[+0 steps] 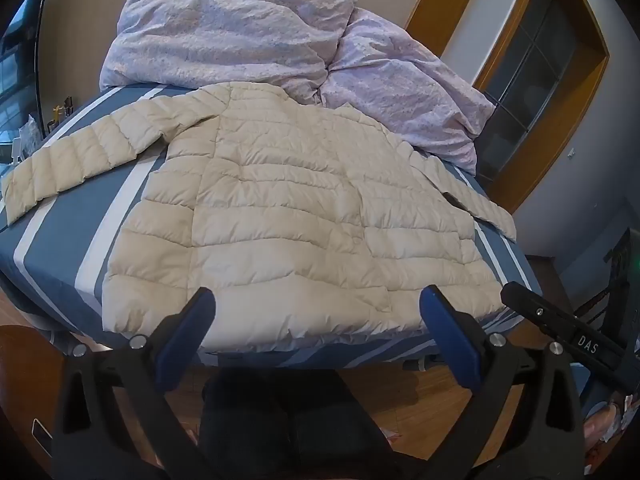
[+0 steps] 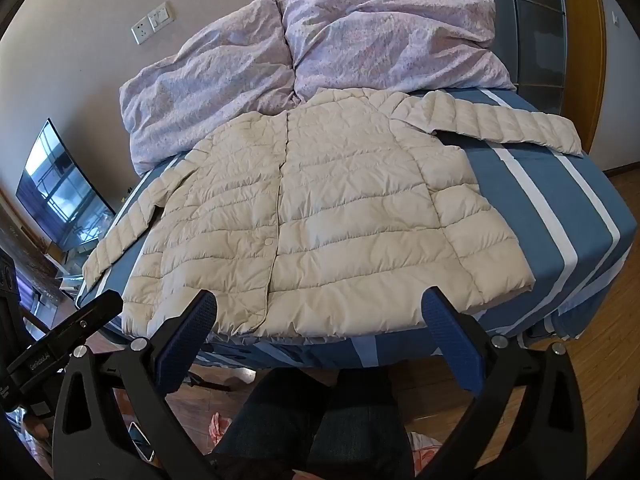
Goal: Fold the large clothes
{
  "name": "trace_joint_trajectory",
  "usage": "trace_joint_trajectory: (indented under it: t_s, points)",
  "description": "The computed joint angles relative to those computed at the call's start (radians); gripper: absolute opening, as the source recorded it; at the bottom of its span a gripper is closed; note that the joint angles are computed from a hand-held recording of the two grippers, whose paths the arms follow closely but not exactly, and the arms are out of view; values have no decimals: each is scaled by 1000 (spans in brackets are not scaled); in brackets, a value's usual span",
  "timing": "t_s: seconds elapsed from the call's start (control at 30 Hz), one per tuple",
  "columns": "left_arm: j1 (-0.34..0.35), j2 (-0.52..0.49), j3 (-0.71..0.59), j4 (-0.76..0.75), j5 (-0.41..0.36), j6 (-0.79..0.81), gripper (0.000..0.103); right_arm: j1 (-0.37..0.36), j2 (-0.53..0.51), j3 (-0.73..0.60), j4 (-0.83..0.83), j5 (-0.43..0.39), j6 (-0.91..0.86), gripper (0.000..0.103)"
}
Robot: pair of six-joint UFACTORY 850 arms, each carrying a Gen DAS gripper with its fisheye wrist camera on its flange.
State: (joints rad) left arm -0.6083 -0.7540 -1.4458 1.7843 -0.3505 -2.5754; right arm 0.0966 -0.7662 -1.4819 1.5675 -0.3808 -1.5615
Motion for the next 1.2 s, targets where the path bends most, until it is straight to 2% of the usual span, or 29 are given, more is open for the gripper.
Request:
trace_joint_trajectory:
  t_s: [1.2]
  points:
    - [1,0,1,3,4,-6,101,0,0,3,0,-2,2,102]
